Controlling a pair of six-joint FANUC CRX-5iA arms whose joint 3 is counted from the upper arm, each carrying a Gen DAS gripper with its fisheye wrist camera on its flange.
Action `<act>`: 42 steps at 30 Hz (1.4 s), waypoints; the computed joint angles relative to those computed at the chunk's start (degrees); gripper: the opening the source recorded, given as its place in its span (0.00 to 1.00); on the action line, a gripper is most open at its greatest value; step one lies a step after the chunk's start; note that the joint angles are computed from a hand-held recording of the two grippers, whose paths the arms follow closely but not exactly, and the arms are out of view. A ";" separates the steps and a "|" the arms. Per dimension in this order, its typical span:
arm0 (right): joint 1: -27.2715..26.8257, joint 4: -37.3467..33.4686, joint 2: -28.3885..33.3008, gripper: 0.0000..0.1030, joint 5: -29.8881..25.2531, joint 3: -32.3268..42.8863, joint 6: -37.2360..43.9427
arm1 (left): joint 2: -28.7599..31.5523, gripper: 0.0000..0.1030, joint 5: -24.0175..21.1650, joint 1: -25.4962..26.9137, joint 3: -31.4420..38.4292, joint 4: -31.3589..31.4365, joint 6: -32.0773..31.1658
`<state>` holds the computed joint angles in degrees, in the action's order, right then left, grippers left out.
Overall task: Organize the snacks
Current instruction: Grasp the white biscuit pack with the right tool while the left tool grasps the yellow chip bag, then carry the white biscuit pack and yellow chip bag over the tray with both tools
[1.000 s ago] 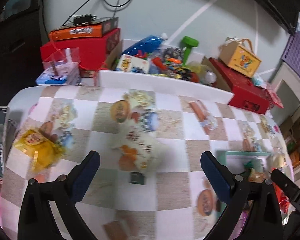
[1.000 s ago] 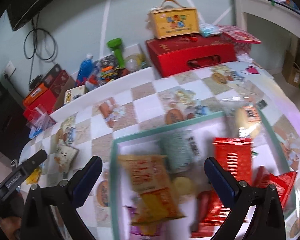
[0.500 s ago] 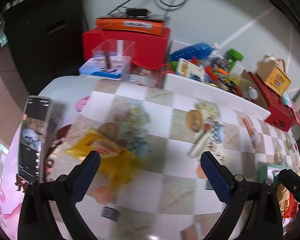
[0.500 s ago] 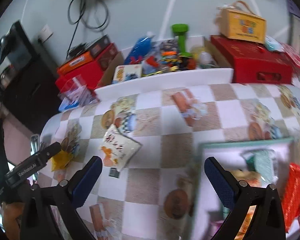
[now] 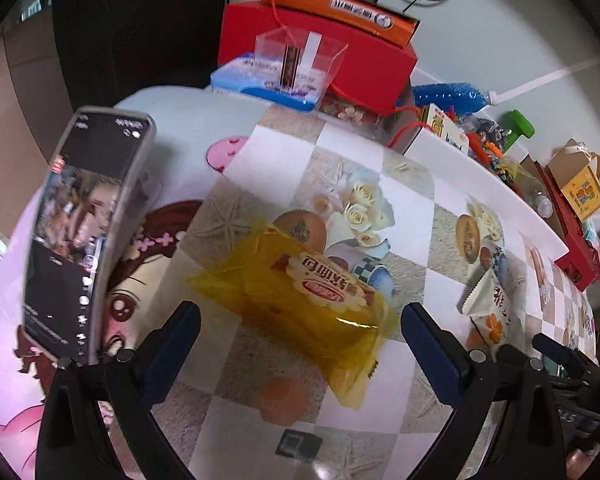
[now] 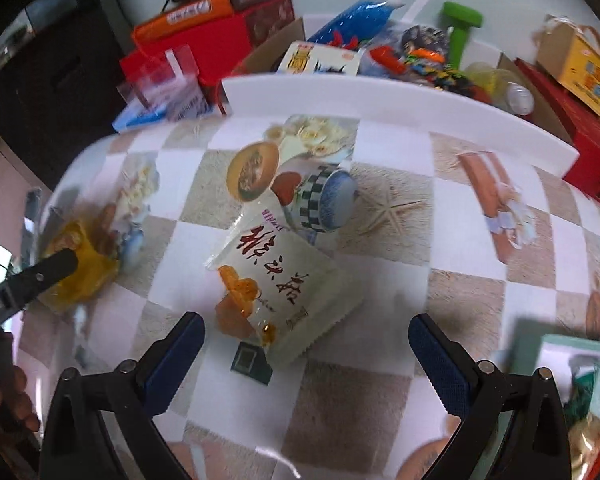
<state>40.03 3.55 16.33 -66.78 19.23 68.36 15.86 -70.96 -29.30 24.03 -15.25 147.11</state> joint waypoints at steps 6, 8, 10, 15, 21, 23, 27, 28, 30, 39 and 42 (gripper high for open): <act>0.22 1.87 4.18 1.00 -1.42 3.32 2.12 | 2.81 0.90 -0.35 0.38 2.39 0.79 -2.41; 0.41 3.06 5.05 1.00 -1.51 3.85 2.52 | 3.90 0.88 -0.08 0.72 3.37 1.46 -3.59; 0.37 3.52 6.18 1.00 -1.96 5.18 3.31 | 5.12 0.83 -1.16 0.57 5.15 1.15 -4.79; 0.22 4.47 7.06 0.86 -1.63 6.27 3.44 | 7.95 0.71 -1.60 0.60 8.76 2.19 -7.81; 0.39 5.20 6.11 0.54 -1.24 5.67 2.13 | 9.62 0.56 -0.97 -0.04 10.75 3.09 -9.40; 0.49 5.49 5.28 0.54 -0.68 4.48 1.53 | 9.43 0.55 -0.35 -0.33 10.38 3.43 -9.09; 0.45 5.23 3.84 0.54 -0.33 2.78 0.23 | 8.85 0.52 1.23 -0.93 9.31 4.07 -6.83; 0.26 4.60 3.39 0.54 -0.37 2.52 -0.12 | 8.58 0.52 1.84 -1.10 8.87 4.27 -6.11; -0.18 3.14 1.99 0.54 0.17 1.45 -1.00 | 8.10 0.51 3.10 -1.43 8.11 4.82 -4.95; 0.53 4.01 -5.05 0.54 2.70 -5.20 -6.74 | 7.81 0.50 3.25 -4.35 10.09 4.24 -1.41; 0.72 4.43 -7.44 0.54 2.55 -7.15 -8.91 | 7.82 0.50 2.49 -5.51 11.37 3.39 -0.41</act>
